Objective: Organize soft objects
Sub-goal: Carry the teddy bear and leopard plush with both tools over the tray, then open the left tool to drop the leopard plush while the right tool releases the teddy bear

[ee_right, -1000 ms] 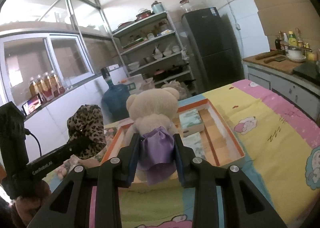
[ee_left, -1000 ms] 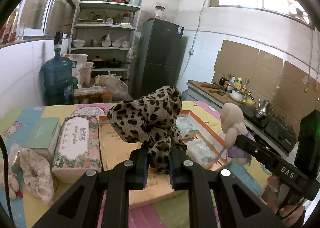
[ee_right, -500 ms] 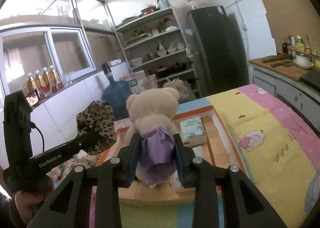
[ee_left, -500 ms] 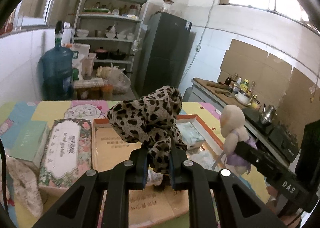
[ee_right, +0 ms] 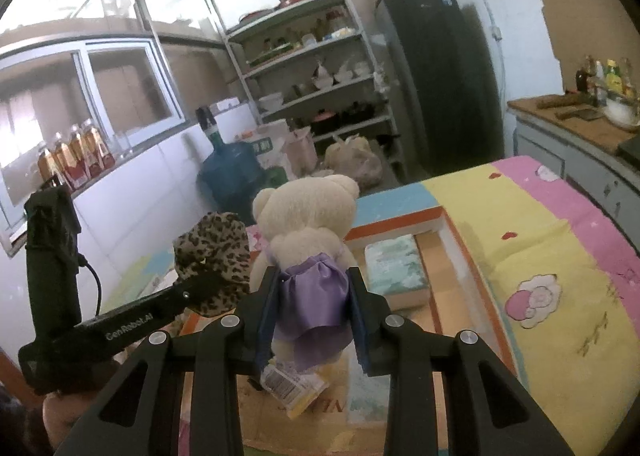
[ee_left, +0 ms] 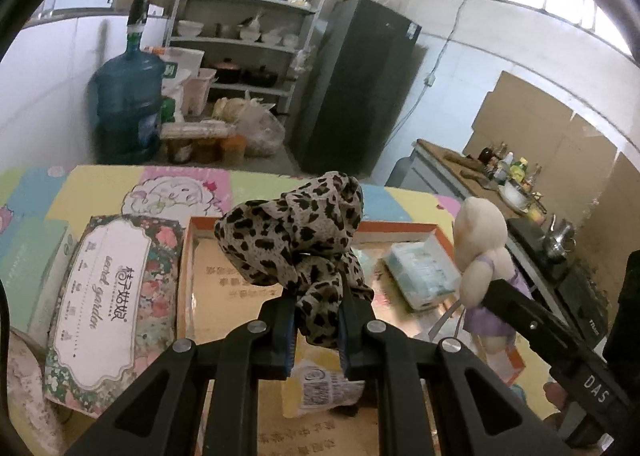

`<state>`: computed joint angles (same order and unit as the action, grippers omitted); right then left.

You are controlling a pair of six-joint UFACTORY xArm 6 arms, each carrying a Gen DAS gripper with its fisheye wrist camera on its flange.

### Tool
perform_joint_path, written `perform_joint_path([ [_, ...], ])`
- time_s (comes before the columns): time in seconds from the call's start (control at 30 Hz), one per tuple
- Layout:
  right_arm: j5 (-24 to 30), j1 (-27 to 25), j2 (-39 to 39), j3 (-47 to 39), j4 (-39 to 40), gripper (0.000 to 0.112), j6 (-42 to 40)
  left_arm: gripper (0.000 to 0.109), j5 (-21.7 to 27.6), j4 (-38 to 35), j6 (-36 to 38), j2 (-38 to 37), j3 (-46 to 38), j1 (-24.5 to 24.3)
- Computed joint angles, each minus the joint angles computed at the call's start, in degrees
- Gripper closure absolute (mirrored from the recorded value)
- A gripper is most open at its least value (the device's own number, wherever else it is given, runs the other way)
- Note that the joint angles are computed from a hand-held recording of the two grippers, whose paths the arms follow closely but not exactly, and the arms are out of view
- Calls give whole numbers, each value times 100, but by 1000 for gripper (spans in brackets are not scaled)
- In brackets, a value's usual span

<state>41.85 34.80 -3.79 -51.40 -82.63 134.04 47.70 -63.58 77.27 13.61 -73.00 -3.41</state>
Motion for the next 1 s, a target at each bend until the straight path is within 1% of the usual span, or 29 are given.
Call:
perform_joint_path([
  [0.1, -274, -167, 108, -50, -37, 79, 5, 92, -44, 158, -179, 140, -129, -46],
  [0.27, -558, -330, 230, -130, 2, 79, -15, 92, 9, 369, -474, 337, -301, -74],
  [0.73, -1199, -703, 615, -344, 341, 79, -401, 92, -278, 706, -744, 525, -381, -195],
  [0.87, -1293, -746, 732, -424, 552, 78, -649, 92, -212, 817, -896, 612, -475, -194],
  [1.0, -1311, -753, 830, -502, 664, 78, -782, 89, -8, 911, -1049, 726, -639, -137],
])
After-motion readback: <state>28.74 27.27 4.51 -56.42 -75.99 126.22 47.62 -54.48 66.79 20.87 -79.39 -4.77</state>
